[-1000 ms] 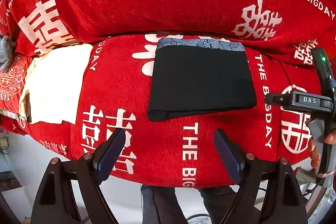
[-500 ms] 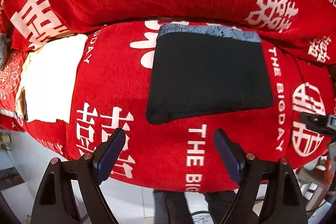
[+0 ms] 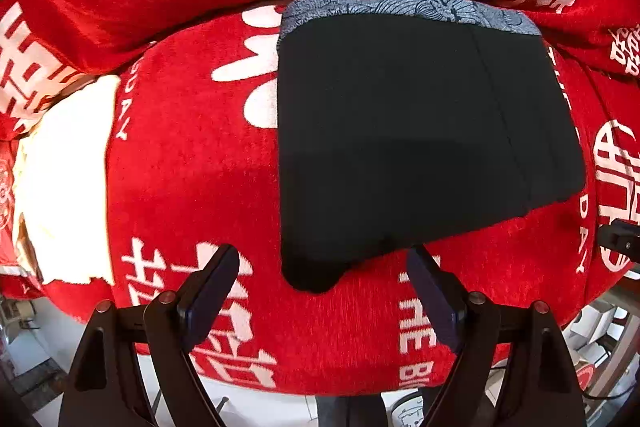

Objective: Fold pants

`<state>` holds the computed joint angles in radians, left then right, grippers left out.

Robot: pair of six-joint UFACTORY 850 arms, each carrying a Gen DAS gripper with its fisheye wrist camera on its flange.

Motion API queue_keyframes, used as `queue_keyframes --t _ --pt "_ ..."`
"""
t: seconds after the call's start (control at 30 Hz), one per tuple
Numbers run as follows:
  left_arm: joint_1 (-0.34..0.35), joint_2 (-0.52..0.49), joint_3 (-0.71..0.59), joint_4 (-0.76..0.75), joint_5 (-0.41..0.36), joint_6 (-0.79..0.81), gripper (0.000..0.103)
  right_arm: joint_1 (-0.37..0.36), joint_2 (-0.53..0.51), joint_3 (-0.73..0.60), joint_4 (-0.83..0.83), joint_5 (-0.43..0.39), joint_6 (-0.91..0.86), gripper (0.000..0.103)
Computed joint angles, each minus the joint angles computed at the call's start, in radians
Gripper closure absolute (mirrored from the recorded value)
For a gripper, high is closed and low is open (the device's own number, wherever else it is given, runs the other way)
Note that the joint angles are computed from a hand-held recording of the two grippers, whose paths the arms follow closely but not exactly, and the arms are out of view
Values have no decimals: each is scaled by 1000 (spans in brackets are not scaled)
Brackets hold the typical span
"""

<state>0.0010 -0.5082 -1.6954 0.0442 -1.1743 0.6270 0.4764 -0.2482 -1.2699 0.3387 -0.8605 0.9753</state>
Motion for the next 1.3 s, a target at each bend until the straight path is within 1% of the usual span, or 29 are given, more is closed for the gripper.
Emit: queue_keyframes --t 0.07,0.2,0.27,0.47,0.57,0.73,0.87,0.97,1.0,1.1,1.2,1.27,1.3 --pt "0 -11 0 -9 8 7 17 -3 -7 1 1 8 5 0" --pt "3 -35 -8 -37 15 4 17 -18 5 36 17 86 29 0" --pt "5 -44 -14 -54 17 0 17 -33 9 50 50 117 3 0" --pt "0 -62 -30 -72 20 -13 16 -69 4 53 102 150 -114 0" --pt "5 -86 -59 -102 0 -5 16 -83 1 57 153 173 -180 0" --pt "23 -155 -147 -174 -61 -11 16 -111 -19 47 209 169 -280 0" --pt "39 -209 -225 -229 -103 -12 16 -113 -5 70 278 199 -348 0" --pt "52 -248 -281 -274 -111 24 16 -124 -3 86 321 231 -393 0" --pt "55 -261 -295 -281 -122 32 16 -127 -1 94 346 249 -416 0" --pt "65 -339 -391 -316 -223 38 16 -148 1 122 461 301 -536 0" --pt "74 -384 -443 -354 -287 62 16 -166 -14 135 586 311 -664 0" --pt "77 -420 -483 -393 -346 58 16 -176 -31 133 646 303 -747 0" --pt "78 -436 -499 -408 -372 58 10 -183 -39 131 683 295 -803 0"
